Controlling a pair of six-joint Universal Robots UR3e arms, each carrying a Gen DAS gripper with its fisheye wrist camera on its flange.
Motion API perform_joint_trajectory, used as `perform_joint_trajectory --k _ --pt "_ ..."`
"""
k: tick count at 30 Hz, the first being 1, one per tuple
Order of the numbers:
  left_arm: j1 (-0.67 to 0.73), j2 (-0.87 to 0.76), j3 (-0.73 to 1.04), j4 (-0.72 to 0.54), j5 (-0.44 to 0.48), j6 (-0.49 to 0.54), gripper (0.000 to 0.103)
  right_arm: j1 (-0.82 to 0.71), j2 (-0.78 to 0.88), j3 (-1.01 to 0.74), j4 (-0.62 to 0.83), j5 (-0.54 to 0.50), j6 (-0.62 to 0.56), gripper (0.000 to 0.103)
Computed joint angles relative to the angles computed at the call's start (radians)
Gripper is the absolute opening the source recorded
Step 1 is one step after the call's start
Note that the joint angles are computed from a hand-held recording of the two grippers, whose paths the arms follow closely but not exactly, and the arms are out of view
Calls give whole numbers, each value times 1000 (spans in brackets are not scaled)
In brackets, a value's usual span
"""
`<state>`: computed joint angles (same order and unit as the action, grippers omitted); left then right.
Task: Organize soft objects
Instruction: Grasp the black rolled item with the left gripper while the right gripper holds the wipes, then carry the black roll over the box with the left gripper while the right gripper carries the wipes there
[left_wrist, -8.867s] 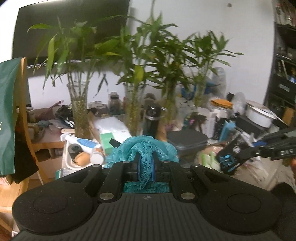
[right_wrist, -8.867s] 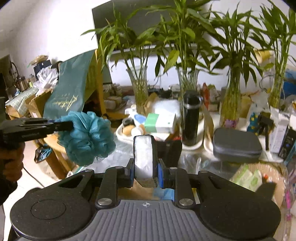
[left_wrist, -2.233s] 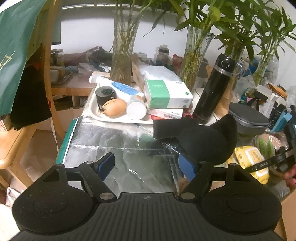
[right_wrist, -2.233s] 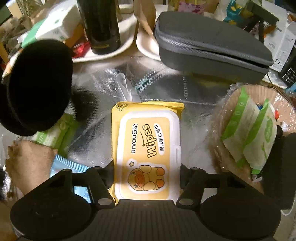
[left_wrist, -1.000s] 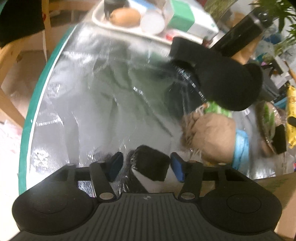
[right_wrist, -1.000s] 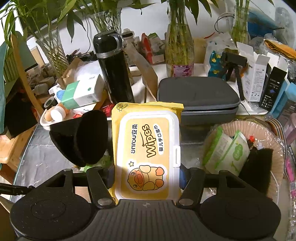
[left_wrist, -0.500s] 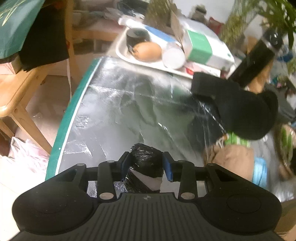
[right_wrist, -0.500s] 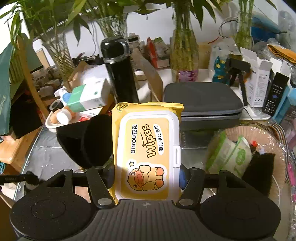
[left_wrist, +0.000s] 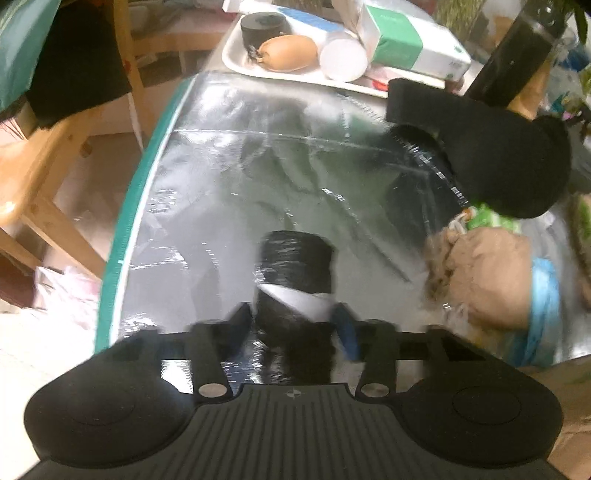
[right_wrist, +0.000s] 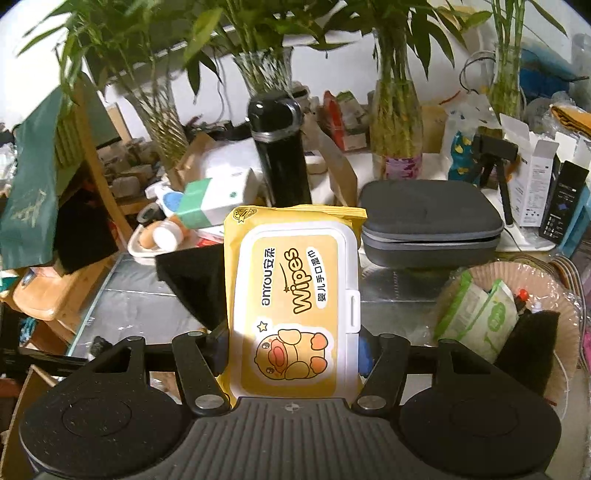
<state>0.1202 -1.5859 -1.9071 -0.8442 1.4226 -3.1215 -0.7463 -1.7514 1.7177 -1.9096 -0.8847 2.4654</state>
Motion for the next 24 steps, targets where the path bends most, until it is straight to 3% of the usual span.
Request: perform_joint_trajectory --k 5,11,18,24 --pt "-18 60 -59 95 65 -42 42 -72 -73 -19 199 89 -116 65" --pt "51 244 -149 140 -9 -29 42 -171 -159 -67 523 172 -318 65" --pt "118 471 -165 48 -150 1 42 -250 -224 -135 903 195 -599 65" --pt "118 605 -116 -68 -223 5 42 -279 -260 -149 1050 171 -735 65"
